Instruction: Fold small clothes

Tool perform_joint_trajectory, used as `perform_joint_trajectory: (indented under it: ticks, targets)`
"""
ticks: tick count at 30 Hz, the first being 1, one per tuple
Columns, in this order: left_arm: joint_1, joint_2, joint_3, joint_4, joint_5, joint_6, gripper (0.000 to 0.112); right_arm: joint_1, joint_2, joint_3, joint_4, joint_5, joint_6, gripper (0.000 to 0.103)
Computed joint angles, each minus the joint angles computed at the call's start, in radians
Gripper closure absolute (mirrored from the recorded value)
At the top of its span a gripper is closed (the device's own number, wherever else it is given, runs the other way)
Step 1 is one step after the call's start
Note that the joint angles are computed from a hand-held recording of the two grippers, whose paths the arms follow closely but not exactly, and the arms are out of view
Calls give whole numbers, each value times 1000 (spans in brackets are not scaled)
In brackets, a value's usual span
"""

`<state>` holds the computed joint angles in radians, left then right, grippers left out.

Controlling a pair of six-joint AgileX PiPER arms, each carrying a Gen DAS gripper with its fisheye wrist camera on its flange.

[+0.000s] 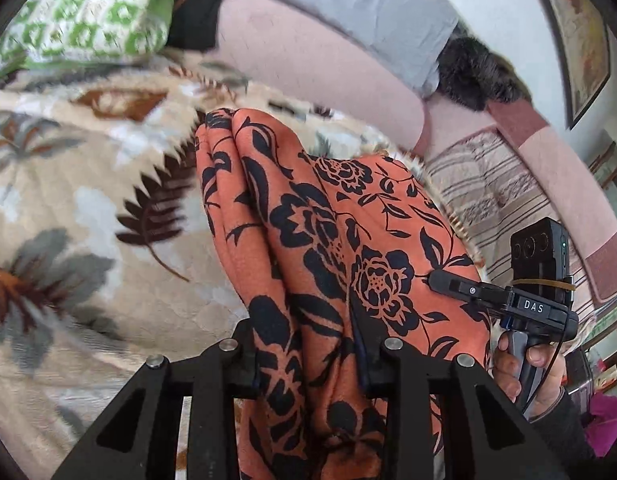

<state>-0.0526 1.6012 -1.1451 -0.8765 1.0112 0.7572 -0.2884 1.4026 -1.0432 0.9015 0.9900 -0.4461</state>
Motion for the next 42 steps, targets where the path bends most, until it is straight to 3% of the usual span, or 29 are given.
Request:
perform_joint_trajectory:
  ticks: [2,4,5,8,10,12,14,16,18,20,24,28,31,36,42]
  targets:
    - [-66,46,12,68,-71,-66,72,-45,14,63,-18,-34,-13,59]
    - [-82,56,39,98,-116,-91,57,-70,18,119,-72,-81,21,54]
    - [-65,41,56,70,-123,-62,56,-98,14,143,-54,-76,1,47]
    - [-61,-17,36,163,-134,-124,52,-103,-57,146,-116,-87,28,45]
    - [-59,-103,69,220,-182,-128,52,-89,-96,110,-149,-92,69,45]
    - [-86,-191,111,331,-254,-186,46,-86,-134,80,-87,-88,49,45]
    - [-116,-235,137,445,-299,-301,36,-93,-138,71,13,-69,-2,35]
    - [-129,-234,167,508,-320,-369,35,-94,-105,92,120,-42,-70,32]
    - [-166,-200,184,597,-334,-432,35,-57,-11,99,112,-63,-44,32]
    - [-159,-208,207,599,-353,-441,35,-49,39,123,112,-92,-4,32]
    - [-139,-213,193,597,-337,-433,35,-36,14,48,141,-62,-26,32]
    - [-133,-214,188,595,-320,-443,35,-18,151,-50,117,-90,22,27]
    - [-140,-223,179,603,-303,-462,35,-56,244,-20,262,-78,-33,27]
    - [-111,-303,191,559,-255,-420,35,-71,92,35,246,-36,-18,27]
    - [-108,-427,264,522,-217,-393,35,-69,-157,229,263,17,-19,27]
